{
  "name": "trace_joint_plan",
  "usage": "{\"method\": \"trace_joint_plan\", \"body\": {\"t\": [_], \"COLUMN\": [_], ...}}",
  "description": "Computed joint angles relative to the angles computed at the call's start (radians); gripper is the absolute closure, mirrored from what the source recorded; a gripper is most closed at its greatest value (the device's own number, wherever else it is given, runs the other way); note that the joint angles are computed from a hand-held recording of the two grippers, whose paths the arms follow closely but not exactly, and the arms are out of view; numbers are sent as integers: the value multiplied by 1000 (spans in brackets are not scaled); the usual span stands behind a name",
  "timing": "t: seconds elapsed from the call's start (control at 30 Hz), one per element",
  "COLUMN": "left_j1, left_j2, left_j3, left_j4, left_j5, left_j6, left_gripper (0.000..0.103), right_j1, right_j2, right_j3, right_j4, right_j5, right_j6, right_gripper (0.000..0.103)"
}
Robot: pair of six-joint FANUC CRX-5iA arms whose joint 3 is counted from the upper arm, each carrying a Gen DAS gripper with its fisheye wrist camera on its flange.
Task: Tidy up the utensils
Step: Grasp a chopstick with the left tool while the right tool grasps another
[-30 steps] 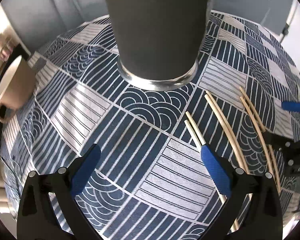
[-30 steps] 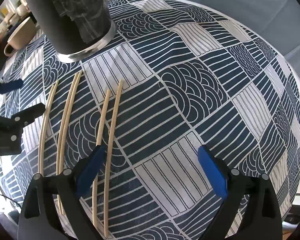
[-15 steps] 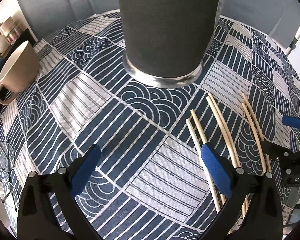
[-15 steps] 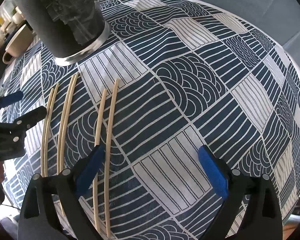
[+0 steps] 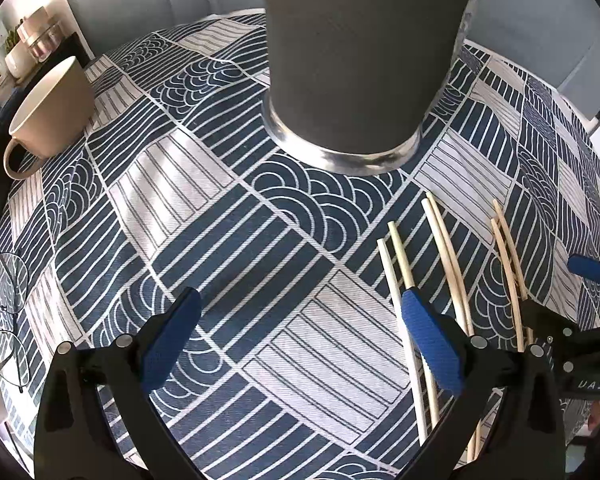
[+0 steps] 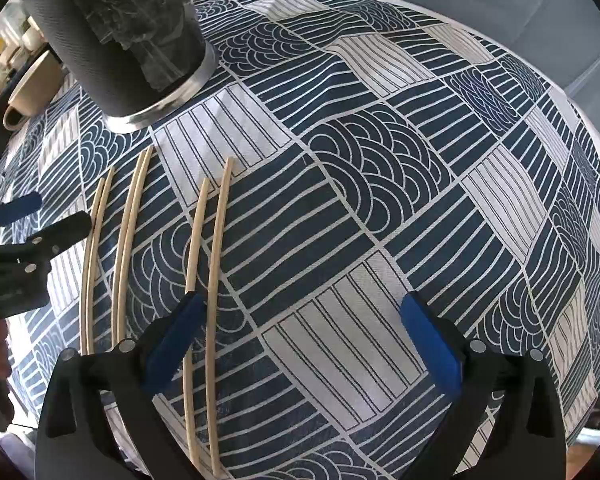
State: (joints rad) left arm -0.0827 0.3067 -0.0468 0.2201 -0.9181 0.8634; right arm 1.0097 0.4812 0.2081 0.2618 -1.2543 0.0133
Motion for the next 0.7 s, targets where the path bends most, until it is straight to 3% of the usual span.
{"method": "trace_joint_plan", "body": {"t": [0.23,0.53,0.6,0.63,0.7], "left_j1": [-49,15,34,43,58], "left_j2": [11,-2,-10,-12,-22], "left_j3": [50,10,-4,-9,-17], "left_j4": [-116,-36,-7,5,21], "left_j5": [-9,1,-2,0,-2], "left_j6": [170,-2,-46,-69,-93], "left_gripper": [4,6,15,19,42], "right_j1": [1,4,16,21,29], "right_j2": [2,-6,-19,-25,-38], "right_j3": [-4,1,-11,-16,-25], "right_j4": [2,-30,-17,-14,-16], "right_j5": [5,0,1,0,-1], "right_j6": [0,48,44,44,48], "right_gripper": [8,15,41,49,83]}}
